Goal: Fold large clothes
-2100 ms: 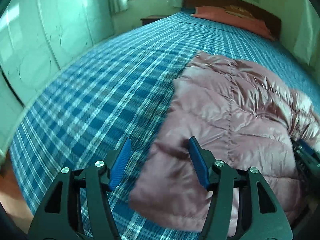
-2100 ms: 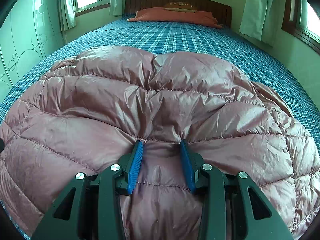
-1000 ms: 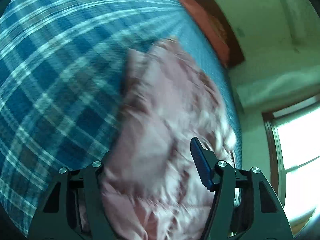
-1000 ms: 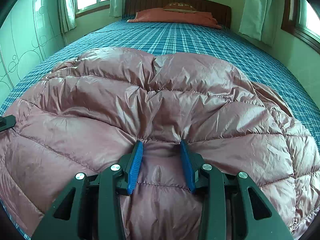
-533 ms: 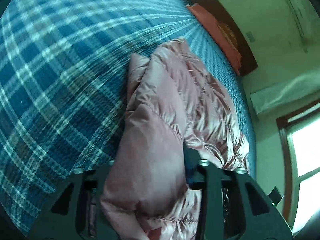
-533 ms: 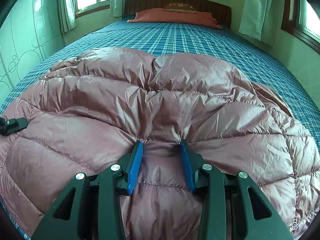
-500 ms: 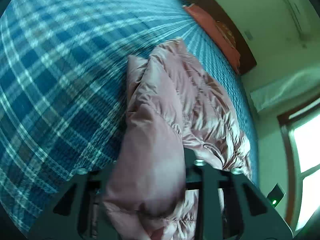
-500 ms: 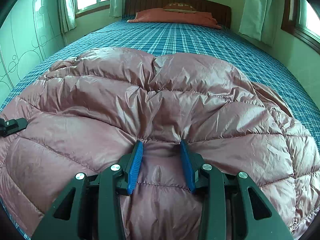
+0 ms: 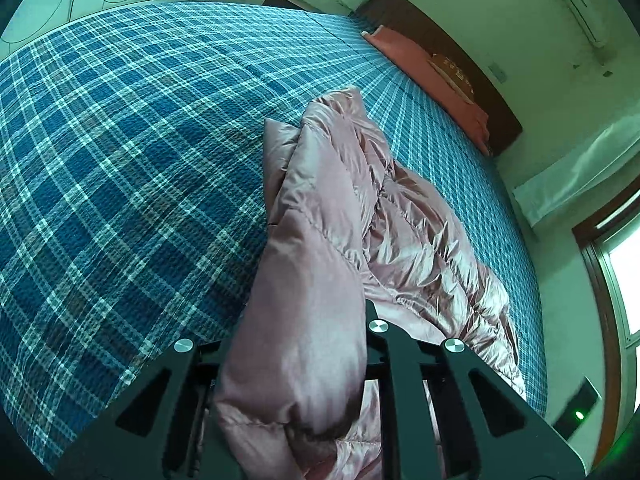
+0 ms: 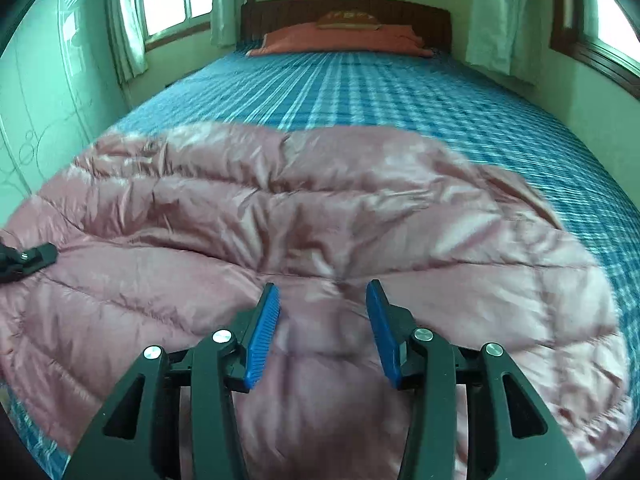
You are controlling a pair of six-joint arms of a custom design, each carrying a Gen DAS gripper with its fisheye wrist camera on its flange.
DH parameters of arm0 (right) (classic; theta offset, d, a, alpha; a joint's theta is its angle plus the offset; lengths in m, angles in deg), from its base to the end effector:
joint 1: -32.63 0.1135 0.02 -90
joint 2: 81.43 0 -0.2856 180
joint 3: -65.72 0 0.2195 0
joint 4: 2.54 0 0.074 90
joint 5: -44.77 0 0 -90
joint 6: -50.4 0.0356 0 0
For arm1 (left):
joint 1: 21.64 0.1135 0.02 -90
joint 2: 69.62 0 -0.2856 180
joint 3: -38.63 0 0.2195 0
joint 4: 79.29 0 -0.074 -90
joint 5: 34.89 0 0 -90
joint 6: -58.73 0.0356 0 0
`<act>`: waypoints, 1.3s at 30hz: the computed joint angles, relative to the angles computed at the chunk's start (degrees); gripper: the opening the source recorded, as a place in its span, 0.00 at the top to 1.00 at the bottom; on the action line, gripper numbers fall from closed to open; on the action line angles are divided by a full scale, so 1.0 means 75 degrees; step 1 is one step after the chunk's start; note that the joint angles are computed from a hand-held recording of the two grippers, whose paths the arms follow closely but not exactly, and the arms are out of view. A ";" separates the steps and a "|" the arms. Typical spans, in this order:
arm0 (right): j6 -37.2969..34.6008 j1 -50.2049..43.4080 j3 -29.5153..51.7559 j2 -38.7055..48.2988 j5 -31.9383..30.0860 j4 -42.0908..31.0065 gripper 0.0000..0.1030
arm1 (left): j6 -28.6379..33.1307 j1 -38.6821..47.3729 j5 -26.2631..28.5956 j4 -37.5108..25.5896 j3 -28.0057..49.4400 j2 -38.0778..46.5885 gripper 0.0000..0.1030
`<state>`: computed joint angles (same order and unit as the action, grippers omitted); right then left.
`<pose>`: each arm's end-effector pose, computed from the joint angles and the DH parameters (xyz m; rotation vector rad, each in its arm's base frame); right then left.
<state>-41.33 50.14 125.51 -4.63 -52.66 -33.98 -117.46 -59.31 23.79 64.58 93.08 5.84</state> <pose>0.2248 0.0758 0.2455 -0.4643 2.3817 0.2823 0.1774 -0.1136 0.2235 -1.1596 2.0931 -0.3059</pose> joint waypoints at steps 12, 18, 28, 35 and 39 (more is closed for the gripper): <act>-0.2827 -0.5057 -0.0079 -0.1064 -0.2094 -0.1803 0.65 | 0.0189 0.0191 0.0145 0.0130 -0.0056 0.0095 0.86; -0.3407 -0.5575 -0.0817 -0.0883 -0.2166 -0.1377 0.65 | 0.0124 0.0082 0.0033 -0.0194 0.0166 0.0220 0.86; -0.3242 -0.5318 -0.1231 -0.0559 -0.1902 -0.0728 0.66 | 0.0323 -0.0466 -0.0636 -0.1486 0.1602 0.0568 0.87; -0.3170 -0.5179 -0.1431 -0.0783 -0.1725 -0.0550 0.66 | 0.0625 -0.1009 -0.1127 -0.2487 0.3358 0.1521 0.87; -0.3165 -0.5257 -0.1468 -0.0822 -0.1849 -0.0591 0.66 | 0.0890 -0.1303 -0.1339 -0.3114 0.4607 0.2453 0.87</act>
